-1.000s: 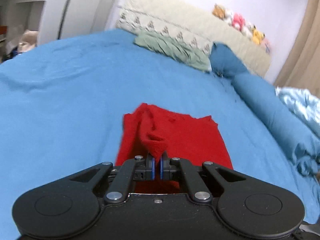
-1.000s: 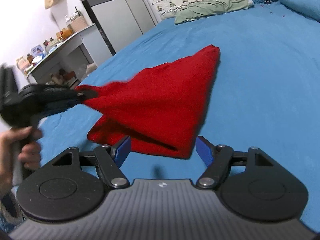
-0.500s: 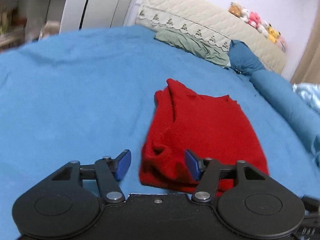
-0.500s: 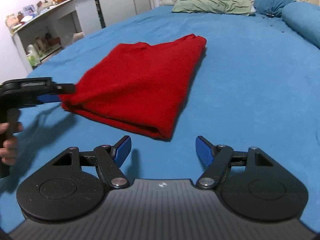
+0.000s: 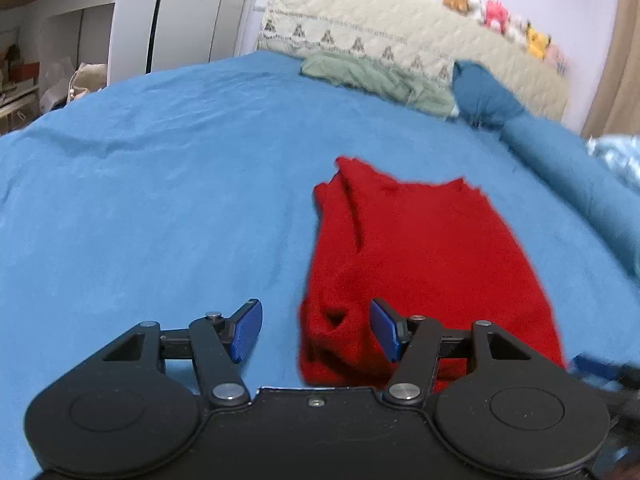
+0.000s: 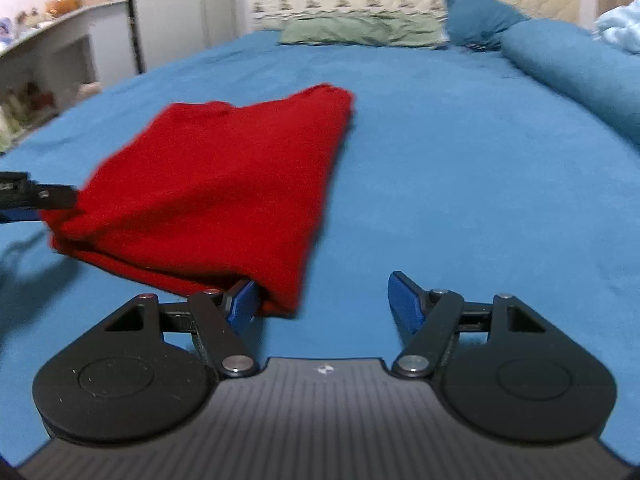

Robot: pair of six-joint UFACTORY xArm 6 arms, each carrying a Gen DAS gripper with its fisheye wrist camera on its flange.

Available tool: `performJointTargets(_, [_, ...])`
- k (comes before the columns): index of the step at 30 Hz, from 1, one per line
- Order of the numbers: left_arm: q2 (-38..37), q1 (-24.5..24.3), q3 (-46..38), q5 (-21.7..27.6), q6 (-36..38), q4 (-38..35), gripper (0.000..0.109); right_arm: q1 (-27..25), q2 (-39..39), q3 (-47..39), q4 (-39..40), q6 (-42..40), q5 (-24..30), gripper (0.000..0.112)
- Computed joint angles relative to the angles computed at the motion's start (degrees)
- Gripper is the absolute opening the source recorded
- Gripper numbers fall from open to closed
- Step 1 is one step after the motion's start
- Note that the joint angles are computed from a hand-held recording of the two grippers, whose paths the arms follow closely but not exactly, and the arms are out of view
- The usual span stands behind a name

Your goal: Fold small clothes

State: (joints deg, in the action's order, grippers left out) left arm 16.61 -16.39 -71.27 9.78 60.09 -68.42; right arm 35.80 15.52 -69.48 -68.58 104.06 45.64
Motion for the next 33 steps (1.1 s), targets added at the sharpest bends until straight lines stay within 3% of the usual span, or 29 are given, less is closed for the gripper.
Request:
performJointTargets(4, [0.75,1.02,0.96,0.6,-3.12,7.38,0.065,-1.11,-2.67,3.49,0.78,-0.34,-1.28,0.087])
performJointTargets(6, [0.75,1.05,1.16,0.31,-0.65,7.1,0.065,-1.56,-2.97,3.81,1.12,-2.74,-2.17,0.088])
performJointTargets(8, [0.15,1.15,1.48,0.33,-3.47,10.98,0.064,-2.79,-4.17,4.73,3.02,-5.16,-5.25,0.087])
performJointTargets(10, [-1.23,1.2,1.43,0.79,-2.61,9.9,0.065,-4.64,-7.19,7.26,3.8,-5.94,-10.79,0.088])
performJointTargets(11, [-1.82,1.25,0.85,1.39,-0.47,7.79,0.072,-5.42,-8.73,8.14,3.64,-6.41,-12.83,0.089])
performJointTargets(13, [-1.87,1.38,-1.19,2.45,-1.72,8.93,0.096,-6.65,-10.76,7.79,3.29,-8.81,-13.73,0.094])
performJointTargets(14, [-1.19,1.72,-3.14,3.71,-5.03,11.62,0.103,-7.76,-11.02,6.47,6.07,-12.18,-14.2,0.097])
performJointTargets(17, [3.99,3.84,-13.36,13.43,-14.2,18.37,0.103,-13.79,-9.39,2.13,23.24,-26.8,-23.05,0.102])
performJointTargets(20, [12.8,5.09,-26.76,23.83,-24.91,26.41,0.103,-17.52,-2.44,-3.6,41.23,-38.79,-29.34,0.102])
performJointTargets(22, [18.41,5.19,-34.23,27.85,-30.23,30.29,0.1,-18.15,2.19,-8.06,53.22,-46.94,-28.4,0.102])
performJointTargets(25, [24.87,5.29,-42.87,33.72,-33.55,32.83,0.085,-18.59,7.53,-12.68,69.36,-59.59,-27.05,0.1])
performJointTargets(27, [27.83,5.41,-46.84,36.94,-34.2,33.06,0.083,-18.36,9.59,-12.97,73.75,-61.48,-28.46,0.097])
performJointTargets(29, [29.1,5.41,-48.07,37.72,-34.03,31.84,0.08,-17.85,10.73,-12.26,77.12,-63.21,-31.1,0.085])
performJointTargets(31, [30.56,5.86,-50.64,40.59,-33.51,29.42,0.047,-17.29,11.49,-12.28,78.36,-64.95,-32.7,0.063])
performJointTargets(33, [30.49,5.81,-51.66,41.96,-34.73,29.39,0.031,-17.28,11.61,-12.76,72.8,-61.99,-32.69,0.046])
